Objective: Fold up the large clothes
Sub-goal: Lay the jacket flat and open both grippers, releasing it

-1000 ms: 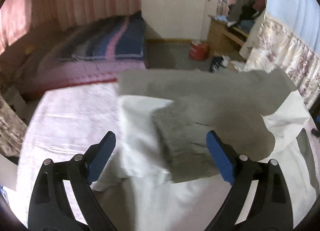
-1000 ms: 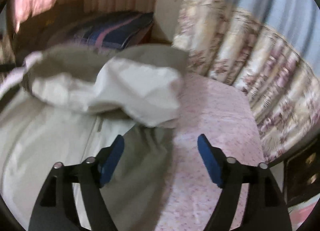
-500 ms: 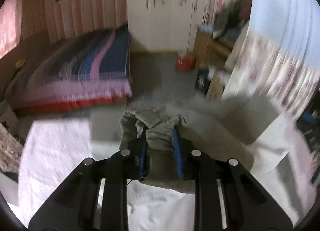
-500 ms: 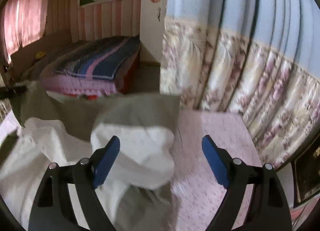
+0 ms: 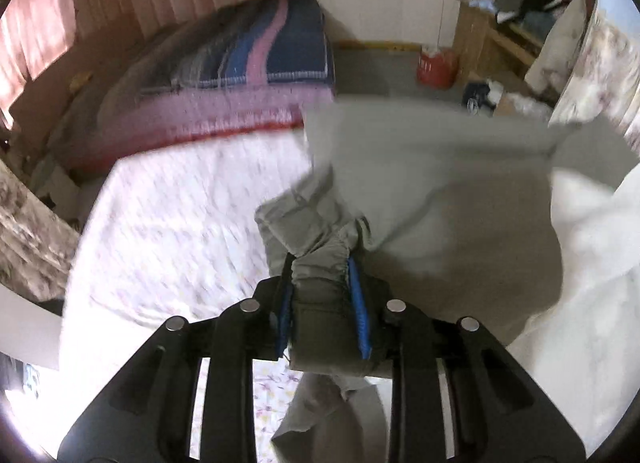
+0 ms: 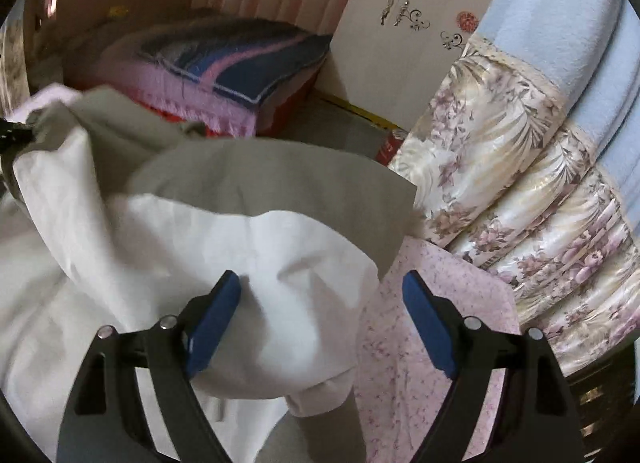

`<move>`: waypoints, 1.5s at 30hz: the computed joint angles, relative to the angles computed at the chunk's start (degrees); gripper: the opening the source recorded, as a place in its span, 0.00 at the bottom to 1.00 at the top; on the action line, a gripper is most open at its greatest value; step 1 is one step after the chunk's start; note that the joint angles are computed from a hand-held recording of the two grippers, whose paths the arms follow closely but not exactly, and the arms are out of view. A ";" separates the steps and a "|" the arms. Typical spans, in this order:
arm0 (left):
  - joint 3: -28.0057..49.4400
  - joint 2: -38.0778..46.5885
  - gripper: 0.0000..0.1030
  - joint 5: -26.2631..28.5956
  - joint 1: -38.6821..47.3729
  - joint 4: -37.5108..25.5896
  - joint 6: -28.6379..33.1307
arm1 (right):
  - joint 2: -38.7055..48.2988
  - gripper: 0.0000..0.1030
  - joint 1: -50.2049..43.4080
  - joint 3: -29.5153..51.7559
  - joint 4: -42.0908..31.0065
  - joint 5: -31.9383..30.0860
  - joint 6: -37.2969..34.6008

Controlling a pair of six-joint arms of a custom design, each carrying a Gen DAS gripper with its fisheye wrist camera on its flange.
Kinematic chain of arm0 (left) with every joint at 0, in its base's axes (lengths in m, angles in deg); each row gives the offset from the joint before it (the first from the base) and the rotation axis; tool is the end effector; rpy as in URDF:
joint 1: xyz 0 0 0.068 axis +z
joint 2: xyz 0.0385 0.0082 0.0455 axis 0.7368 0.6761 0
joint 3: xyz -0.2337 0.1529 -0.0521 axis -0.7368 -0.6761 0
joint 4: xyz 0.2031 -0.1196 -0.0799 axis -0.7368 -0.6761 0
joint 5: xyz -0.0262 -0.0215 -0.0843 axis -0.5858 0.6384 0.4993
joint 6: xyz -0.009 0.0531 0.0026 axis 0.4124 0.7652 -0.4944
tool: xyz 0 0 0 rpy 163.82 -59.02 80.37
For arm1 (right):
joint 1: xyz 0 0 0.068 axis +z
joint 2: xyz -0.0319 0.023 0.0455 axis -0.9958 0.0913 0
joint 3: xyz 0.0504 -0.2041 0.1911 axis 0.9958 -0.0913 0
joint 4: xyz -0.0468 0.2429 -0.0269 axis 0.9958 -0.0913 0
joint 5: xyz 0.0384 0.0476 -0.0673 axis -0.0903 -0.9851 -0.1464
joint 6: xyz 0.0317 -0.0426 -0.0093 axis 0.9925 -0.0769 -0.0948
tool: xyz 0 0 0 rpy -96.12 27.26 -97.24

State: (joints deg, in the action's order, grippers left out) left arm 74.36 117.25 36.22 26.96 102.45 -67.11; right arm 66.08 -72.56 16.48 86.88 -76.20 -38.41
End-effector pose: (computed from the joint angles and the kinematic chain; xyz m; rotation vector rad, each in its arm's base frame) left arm 0.2491 -0.0807 0.0724 -0.1382 2.5396 0.1550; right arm 0.3196 0.0638 0.0979 -0.5709 2.2750 -0.2324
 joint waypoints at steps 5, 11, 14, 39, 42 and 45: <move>2.37 3.92 0.30 -4.59 -3.74 1.13 2.49 | 3.43 0.85 -2.67 -0.14 2.40 0.10 -1.17; 4.41 3.96 0.42 -8.13 -8.99 -2.39 3.96 | 9.79 0.96 -12.64 4.85 -0.30 -10.40 3.28; 2.47 -0.81 0.74 -9.05 -10.29 -4.96 2.43 | 5.73 0.97 -15.93 3.03 -2.61 -13.49 2.67; 12.96 10.36 0.76 -10.87 -8.30 -10.15 2.40 | 9.52 0.90 -10.06 2.76 1.36 -11.20 -0.87; 11.91 7.83 0.76 -8.08 -6.63 -11.63 1.64 | 9.02 0.93 -13.50 5.07 -4.91 -16.45 2.99; 6.61 -0.80 0.79 -9.66 -8.56 -12.34 -0.53 | 2.94 0.94 -15.46 0.22 -5.14 -18.84 3.57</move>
State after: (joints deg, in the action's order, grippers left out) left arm 80.97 116.45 26.57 18.39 90.10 -67.64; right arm 69.02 -88.02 16.69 81.75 -95.04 -34.83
